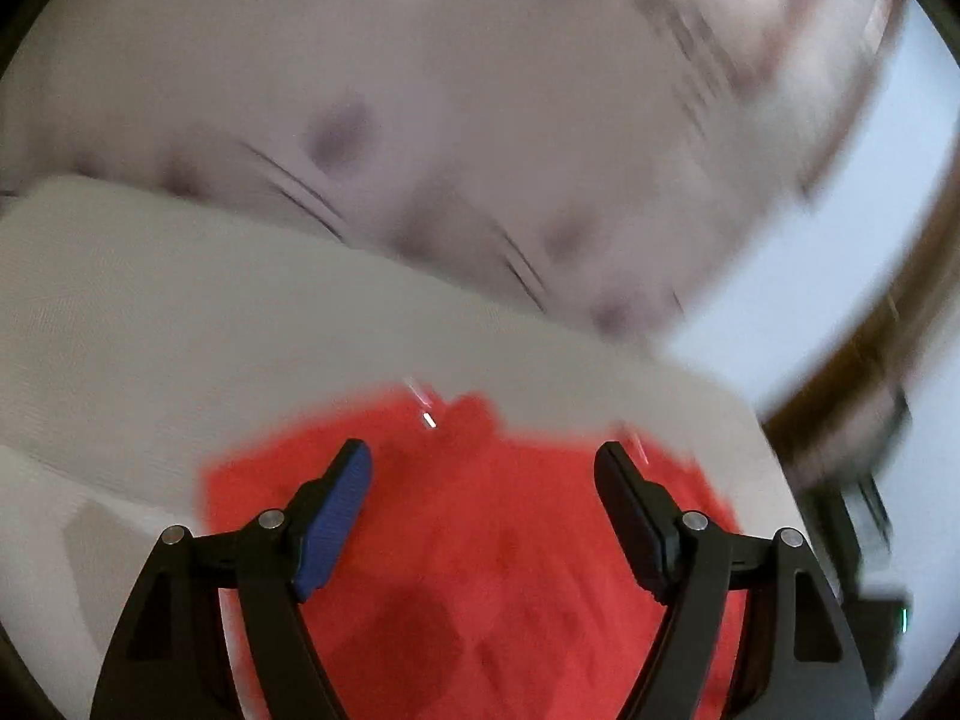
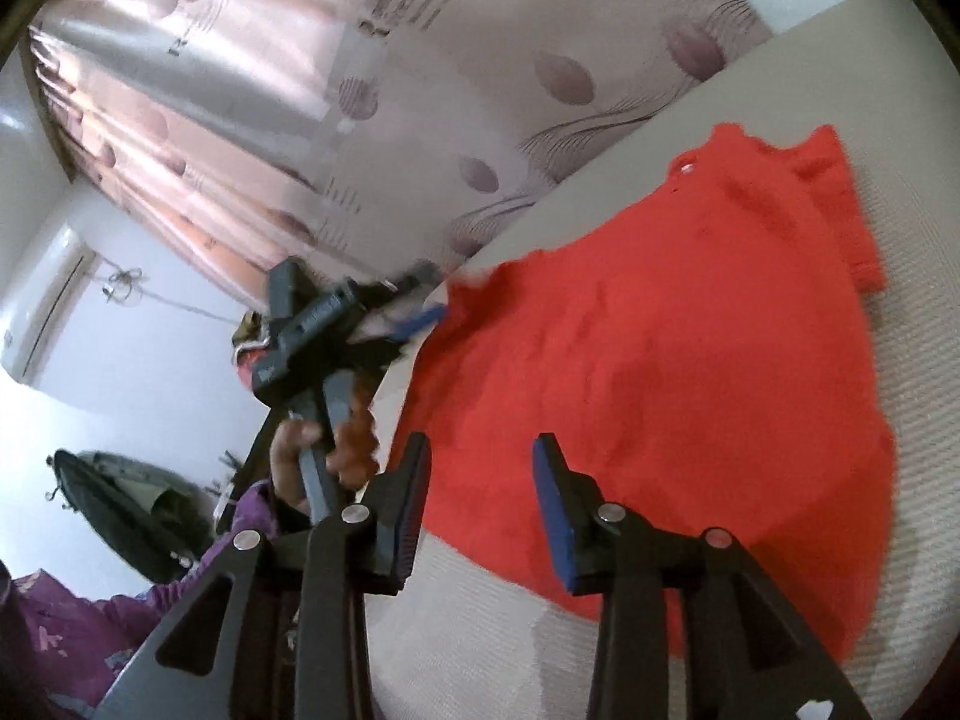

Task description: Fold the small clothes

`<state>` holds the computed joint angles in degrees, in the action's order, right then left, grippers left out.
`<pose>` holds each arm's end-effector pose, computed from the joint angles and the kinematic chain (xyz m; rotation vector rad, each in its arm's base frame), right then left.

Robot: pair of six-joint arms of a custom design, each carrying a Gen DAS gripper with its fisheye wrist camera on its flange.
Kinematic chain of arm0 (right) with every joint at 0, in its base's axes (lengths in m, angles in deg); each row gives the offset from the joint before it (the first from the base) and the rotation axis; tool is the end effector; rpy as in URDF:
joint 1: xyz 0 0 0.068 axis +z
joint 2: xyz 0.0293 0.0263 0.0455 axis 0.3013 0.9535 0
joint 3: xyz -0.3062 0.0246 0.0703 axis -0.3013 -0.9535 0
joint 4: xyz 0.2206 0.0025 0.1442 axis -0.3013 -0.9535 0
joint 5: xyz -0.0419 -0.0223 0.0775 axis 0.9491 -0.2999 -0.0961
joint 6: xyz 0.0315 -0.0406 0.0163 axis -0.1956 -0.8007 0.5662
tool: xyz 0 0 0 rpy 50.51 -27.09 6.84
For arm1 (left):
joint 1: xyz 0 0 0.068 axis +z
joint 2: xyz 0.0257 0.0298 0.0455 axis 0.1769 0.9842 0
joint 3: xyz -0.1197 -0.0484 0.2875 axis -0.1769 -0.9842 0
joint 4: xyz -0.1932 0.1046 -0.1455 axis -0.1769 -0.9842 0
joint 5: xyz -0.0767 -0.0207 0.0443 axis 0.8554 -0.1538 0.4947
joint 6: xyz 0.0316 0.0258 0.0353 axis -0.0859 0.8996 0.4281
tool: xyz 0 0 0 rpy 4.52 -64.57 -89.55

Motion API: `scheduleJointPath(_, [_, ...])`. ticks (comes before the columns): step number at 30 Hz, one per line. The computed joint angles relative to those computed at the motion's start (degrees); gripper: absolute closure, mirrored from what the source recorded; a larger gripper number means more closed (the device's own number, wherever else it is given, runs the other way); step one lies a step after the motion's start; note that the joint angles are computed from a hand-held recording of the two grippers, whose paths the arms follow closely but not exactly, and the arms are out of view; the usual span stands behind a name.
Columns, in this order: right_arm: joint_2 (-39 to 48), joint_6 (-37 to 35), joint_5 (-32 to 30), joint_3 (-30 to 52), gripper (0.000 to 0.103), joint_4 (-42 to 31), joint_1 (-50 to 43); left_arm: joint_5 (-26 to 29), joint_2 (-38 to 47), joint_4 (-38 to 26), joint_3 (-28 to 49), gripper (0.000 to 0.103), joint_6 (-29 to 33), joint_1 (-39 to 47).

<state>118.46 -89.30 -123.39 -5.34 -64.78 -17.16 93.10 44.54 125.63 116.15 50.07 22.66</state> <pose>0.1886 -0.0903 0.0043 -0.0925 2.1943 1.2810 0.2893 0.0442 0.0800 -0.1358 2.2520 -0.6241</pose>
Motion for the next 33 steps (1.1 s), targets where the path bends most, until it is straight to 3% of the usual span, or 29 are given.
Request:
scheduleJointPath(3, [-2.4, 4.9, 0.3, -2.1, 0.067, 6.0, -0.5, 5.1, -0.3, -5.7, 1.5, 0.026, 1.1, 4.9])
scheduleJointPath(5, [-5.3, 7.9, 1.6, -4.6, 0.067, 11.4, -2.8, 4.0, -1.5, -9.8, 0.1, 0.026, 6.9, 6.6])
scheduleJointPath(10, [-9.2, 3.7, 6.8, -3.6, 0.062, 7.5, -11.7, 7.0, 0.7, -12.1, -6.0, 0.026, 20.9, 16.0])
scheduleJointPath(14, [-5.4, 1.6, 11.7, 0.0, 0.061, 4.2, -15.8, 11.8, 8.0, -22.4, -4.3, 0.026, 32.9, 23.8])
scheduleJointPath(17, [-4.7, 1.2, 14.9, -1.1, 0.061, 7.0, -15.2, 14.0, 9.8, -21.0, -5.7, 0.026, 37.5, 26.2])
scheduleJointPath(21, [-4.0, 4.6, 18.0, -3.4, 0.060, 14.7, -11.9, 15.0, 10.4, -22.4, -4.8, 0.026, 38.9, 23.9])
scheduleJointPath(25, [-3.6, 8.6, 18.4, -1.6, 0.060, 15.8, -8.8, 17.2, 11.8, -23.3, -2.6, 0.026, 39.8, 21.7])
scheduleJointPath(28, [-2.2, 8.0, 17.4, 1.9, 0.057, 11.6, -7.0, 19.7, 13.4, -25.0, -0.2, 0.026, 40.4, 21.1])
scheduleJointPath(33, [0.3, 9.9, 15.6, 8.6, 0.057, 5.3, -4.1, 18.8, 13.4, -19.7, -1.0, 0.026, 36.1, 18.7])
